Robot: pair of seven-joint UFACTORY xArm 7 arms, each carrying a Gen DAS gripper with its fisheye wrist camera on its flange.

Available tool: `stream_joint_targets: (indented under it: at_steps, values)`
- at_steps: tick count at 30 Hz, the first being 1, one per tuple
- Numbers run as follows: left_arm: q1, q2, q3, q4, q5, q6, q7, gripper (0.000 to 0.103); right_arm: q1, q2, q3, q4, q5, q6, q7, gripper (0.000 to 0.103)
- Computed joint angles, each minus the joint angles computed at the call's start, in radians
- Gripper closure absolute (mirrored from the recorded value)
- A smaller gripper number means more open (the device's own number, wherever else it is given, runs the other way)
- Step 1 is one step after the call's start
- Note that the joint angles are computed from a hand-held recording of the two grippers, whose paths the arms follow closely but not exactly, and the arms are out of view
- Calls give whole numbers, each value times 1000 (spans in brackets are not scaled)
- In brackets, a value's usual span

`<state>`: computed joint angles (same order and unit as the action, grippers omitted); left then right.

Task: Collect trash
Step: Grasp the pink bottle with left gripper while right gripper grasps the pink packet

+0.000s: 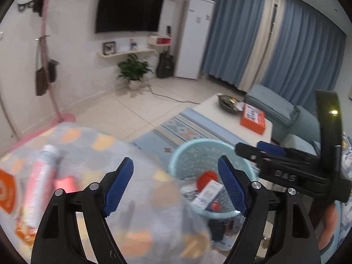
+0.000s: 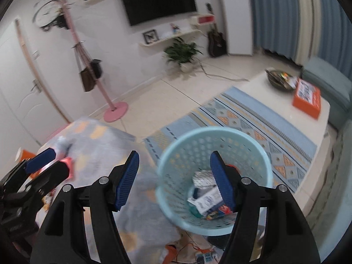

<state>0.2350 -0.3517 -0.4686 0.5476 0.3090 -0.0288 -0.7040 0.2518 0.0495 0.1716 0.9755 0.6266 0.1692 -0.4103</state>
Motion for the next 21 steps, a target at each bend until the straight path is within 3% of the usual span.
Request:
stream_joint_targets:
  at_steps: [2, 5, 8, 12, 14, 18, 21]
  values:
    - [-47, -74, 83, -55, -24, 11, 20, 26, 18, -19, 16, -4, 11, -7, -17, 40]
    - [-59, -172, 152, -117, -55, 40, 46, 26, 62, -37, 37, 0, 58, -15, -69, 40]
    - [-25, -252, 181, -162, -67, 84, 68, 26, 106, -33, 52, 17, 92, -13, -114, 40]
    - [10, -334, 255, -227, -83, 146, 105, 26, 154, 15, 80, 57, 37, -22, -89, 40]
    - [9, -343, 308, -250, -100, 151, 135, 26, 176, 62, 93, 94, -32, -13, -31, 40]
    - [32, -300, 379, -266, -119, 150, 215, 26, 181, 149, 140, 169, -67, 30, 12, 46]
    - [53, -237, 378, -252, -124, 147, 253, 26, 202, 215, 142, 216, -145, 54, 93, 54]
